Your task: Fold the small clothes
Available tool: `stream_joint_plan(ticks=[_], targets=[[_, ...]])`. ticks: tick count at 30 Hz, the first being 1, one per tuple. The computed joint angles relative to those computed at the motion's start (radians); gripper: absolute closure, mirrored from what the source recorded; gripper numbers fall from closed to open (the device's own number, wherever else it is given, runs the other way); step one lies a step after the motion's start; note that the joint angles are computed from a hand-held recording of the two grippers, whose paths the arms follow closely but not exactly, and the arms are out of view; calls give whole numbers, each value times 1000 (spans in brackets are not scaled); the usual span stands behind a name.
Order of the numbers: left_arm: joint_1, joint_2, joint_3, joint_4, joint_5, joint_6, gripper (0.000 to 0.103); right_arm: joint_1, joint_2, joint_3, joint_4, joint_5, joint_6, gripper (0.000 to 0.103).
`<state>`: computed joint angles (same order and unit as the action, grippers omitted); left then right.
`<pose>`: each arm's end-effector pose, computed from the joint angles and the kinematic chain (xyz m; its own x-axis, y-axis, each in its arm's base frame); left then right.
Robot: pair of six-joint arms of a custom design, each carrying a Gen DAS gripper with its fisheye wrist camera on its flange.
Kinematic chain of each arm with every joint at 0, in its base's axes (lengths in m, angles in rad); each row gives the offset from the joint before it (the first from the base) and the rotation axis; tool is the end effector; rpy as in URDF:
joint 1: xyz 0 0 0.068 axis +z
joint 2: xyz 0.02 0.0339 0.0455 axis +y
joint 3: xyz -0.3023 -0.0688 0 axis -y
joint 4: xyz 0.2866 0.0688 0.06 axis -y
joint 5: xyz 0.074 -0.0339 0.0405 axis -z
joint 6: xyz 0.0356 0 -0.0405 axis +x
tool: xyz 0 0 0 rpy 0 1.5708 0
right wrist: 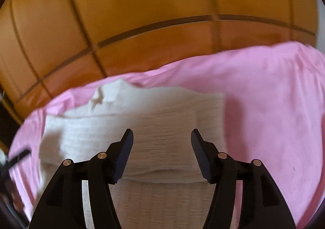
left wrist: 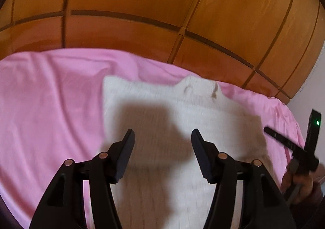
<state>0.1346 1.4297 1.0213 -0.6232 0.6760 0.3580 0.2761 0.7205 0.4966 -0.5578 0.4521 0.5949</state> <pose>0.3167 0.0204 0.2667 -0.7216 0.1781 -0.6690 0.4981 0.8047 -0.3230 0.1590 0.0289 0.2331 -0.5316 0.3733 -0.7603 0.4238 0.8944 0.1429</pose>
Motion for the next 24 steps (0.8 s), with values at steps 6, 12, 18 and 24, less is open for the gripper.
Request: stream_joint_plan(ticks=[6, 12, 18, 24], targets=[[-103, 186, 62, 92, -188, -74, 51, -67, 208, -34, 151, -50, -16, 42], [-41, 182, -24, 180, -153, -61, 55, -9, 240, -103, 271, 19, -25, 29], [-33, 190, 53, 167, -169, -133, 43, -22, 244, -112, 306, 0, -38, 26], [14, 382, 283, 36, -95, -223, 35, -18, 238, -114, 304, 5, -41, 25]])
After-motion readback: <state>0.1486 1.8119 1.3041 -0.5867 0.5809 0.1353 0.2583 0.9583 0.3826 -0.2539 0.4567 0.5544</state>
